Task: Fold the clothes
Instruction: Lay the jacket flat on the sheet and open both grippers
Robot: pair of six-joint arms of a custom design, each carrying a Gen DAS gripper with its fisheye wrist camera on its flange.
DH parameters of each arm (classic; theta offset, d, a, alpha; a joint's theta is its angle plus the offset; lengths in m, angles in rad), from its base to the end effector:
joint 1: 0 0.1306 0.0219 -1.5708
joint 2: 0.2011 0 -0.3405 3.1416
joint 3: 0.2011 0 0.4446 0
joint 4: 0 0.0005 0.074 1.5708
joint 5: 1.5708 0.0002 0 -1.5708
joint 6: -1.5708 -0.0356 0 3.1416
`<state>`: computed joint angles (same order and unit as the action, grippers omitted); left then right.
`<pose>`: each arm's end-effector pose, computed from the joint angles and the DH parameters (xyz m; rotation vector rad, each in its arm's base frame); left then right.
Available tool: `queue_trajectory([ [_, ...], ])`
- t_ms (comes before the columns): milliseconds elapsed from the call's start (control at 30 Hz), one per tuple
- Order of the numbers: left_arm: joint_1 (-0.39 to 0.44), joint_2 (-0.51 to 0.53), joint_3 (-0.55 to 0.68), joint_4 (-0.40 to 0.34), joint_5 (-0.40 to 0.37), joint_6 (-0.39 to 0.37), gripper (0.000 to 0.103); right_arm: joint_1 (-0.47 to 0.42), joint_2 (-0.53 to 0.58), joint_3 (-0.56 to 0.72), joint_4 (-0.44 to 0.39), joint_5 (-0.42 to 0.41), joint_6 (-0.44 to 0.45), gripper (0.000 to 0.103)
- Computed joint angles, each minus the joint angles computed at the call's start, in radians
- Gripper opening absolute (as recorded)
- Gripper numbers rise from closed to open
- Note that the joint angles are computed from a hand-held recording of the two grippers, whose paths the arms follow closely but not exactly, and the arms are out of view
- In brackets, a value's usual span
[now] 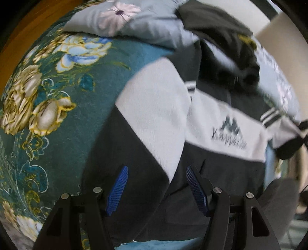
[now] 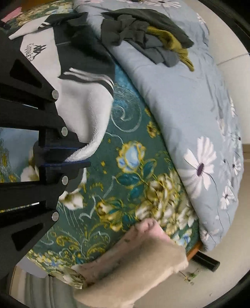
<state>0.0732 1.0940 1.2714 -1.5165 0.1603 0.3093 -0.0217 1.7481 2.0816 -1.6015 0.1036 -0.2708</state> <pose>0.3911 0.0225 0.4304 -0.5279 2.8702 -0.2728 0.6000 -0.0172 0.4881 0.4341 2.7937 -0.0919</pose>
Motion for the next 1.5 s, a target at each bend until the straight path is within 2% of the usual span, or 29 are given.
queue_trajectory([
  [33,-0.014,0.005,-0.006,-0.005,-0.009,-0.007,0.068,0.004,0.000,-0.003,0.000,-0.001,0.005,0.015],
  [67,-0.024,0.010,-0.009,-0.008,-0.013,-0.015,0.068,0.009,-0.007,-0.012,0.005,0.000,0.012,0.023],
  [100,-0.034,0.015,-0.012,-0.010,-0.017,-0.023,0.068,0.017,-0.027,-0.028,0.020,0.007,0.023,0.043],
  [167,-0.061,0.024,-0.020,-0.011,-0.045,-0.038,0.068,0.031,-0.065,-0.050,0.057,0.017,0.039,0.059],
  [333,-0.092,0.044,-0.032,-0.015,-0.107,-0.035,0.068,0.066,-0.186,-0.144,0.151,-0.050,0.036,0.059],
  [433,-0.104,0.035,-0.046,-0.003,-0.158,-0.041,0.065,0.108,-0.237,-0.207,0.173,-0.083,0.030,0.060],
  [500,-0.101,0.010,-0.062,0.017,-0.186,-0.053,0.043,0.134,-0.255,-0.237,0.176,-0.109,0.024,0.060],
  [533,-0.093,0.002,-0.064,0.018,-0.184,-0.062,0.025,0.145,-0.263,-0.252,0.177,-0.121,0.022,0.060],
  [567,-0.071,-0.011,-0.064,0.022,-0.161,-0.070,0.017,0.155,-0.271,-0.267,0.177,-0.132,0.020,0.060],
  [633,-0.026,-0.033,-0.058,0.037,-0.121,-0.067,0.014,0.171,-0.284,-0.288,0.178,-0.143,0.012,0.060],
  [767,0.097,-0.042,0.000,0.081,-0.137,-0.094,0.013,0.180,-0.311,-0.316,0.194,-0.163,-0.001,0.060],
  [833,0.147,-0.013,0.044,0.103,-0.141,-0.069,0.013,0.178,-0.322,-0.322,0.197,-0.157,-0.011,0.060],
  [900,0.238,0.047,0.123,0.126,-0.165,-0.085,0.013,0.171,-0.334,-0.332,0.197,-0.154,-0.023,0.060],
  [1000,0.306,0.135,0.193,0.151,-0.177,-0.093,0.013,0.159,-0.344,-0.344,0.182,-0.157,-0.051,0.060],
  [1067,0.339,0.212,0.251,0.145,-0.184,-0.088,0.013,0.152,-0.355,-0.360,0.176,-0.166,-0.076,0.060],
  [1200,0.367,0.350,0.345,0.102,-0.205,-0.021,0.013,0.150,-0.369,-0.379,0.164,-0.162,-0.101,0.060],
  [1233,0.385,0.388,0.381,0.078,-0.181,-0.004,0.013,0.151,-0.372,-0.382,0.164,-0.158,-0.102,0.060],
  [1333,0.417,0.420,0.417,0.065,-0.146,0.055,0.015,0.153,-0.383,-0.388,0.161,-0.150,-0.110,0.060],
  [1400,0.456,0.427,0.447,0.059,-0.048,0.089,0.019,0.152,-0.389,-0.392,0.160,-0.149,-0.119,0.060],
  [1433,0.479,0.418,0.449,0.065,0.011,0.103,0.025,0.151,-0.390,-0.393,0.160,-0.147,-0.119,0.060],
  [1500,0.530,0.384,0.427,0.118,0.097,0.133,0.034,0.151,-0.392,-0.392,0.160,-0.143,-0.118,0.060],
])
